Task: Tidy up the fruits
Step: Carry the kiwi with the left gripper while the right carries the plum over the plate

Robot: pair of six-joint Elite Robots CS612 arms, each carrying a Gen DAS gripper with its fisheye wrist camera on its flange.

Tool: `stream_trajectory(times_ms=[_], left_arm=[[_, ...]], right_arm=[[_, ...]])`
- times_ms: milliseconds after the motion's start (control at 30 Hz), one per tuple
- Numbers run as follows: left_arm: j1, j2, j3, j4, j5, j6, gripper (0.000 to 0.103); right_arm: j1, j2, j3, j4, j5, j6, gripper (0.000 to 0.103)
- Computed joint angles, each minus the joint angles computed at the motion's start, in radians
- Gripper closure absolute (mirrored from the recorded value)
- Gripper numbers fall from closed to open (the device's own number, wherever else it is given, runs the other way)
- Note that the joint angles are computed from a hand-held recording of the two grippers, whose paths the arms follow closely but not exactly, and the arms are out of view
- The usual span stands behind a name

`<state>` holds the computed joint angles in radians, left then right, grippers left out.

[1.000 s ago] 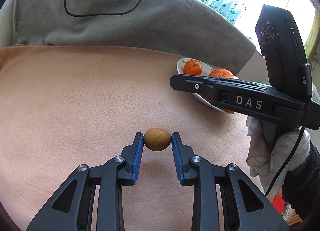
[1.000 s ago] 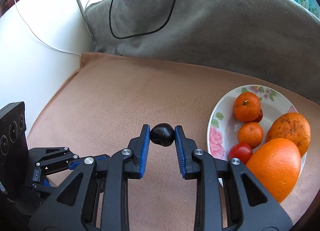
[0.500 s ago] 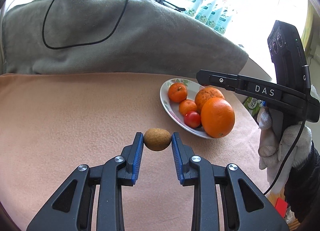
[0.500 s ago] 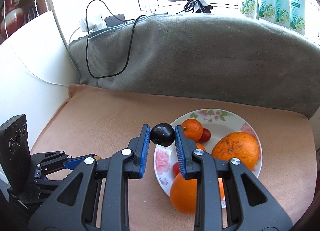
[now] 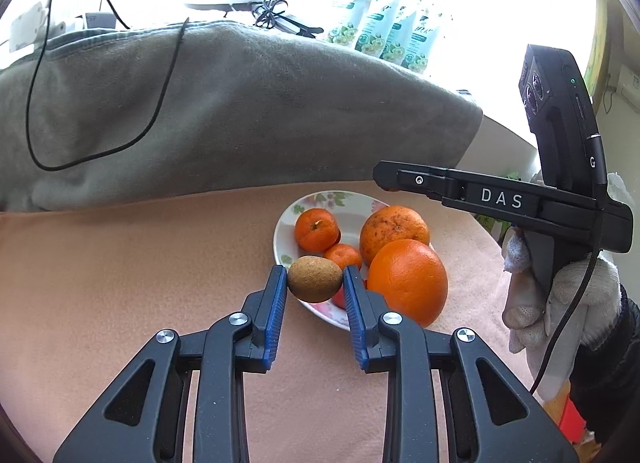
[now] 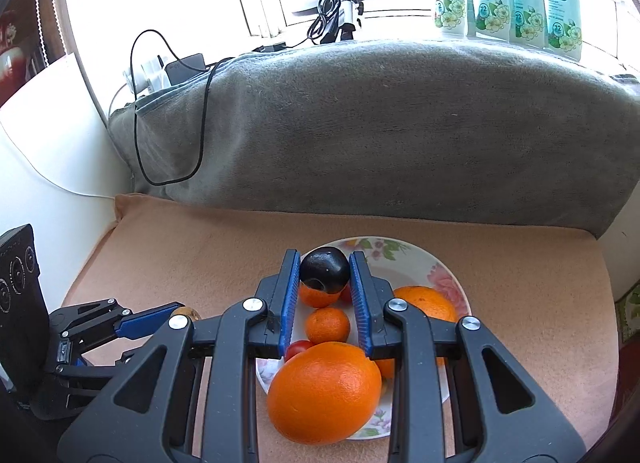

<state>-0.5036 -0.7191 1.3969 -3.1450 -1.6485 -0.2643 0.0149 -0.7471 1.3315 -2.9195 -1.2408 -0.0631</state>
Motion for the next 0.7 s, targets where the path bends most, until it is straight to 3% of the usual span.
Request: stream_trajectory(times_ms=[700], left_arm=[[-0.005,0.046,-0.087,0.068,0.007,0.015,0.076]], right_arm=[[-0.019,0.037,-0.059,0.056,0.011,0.030,0.077]])
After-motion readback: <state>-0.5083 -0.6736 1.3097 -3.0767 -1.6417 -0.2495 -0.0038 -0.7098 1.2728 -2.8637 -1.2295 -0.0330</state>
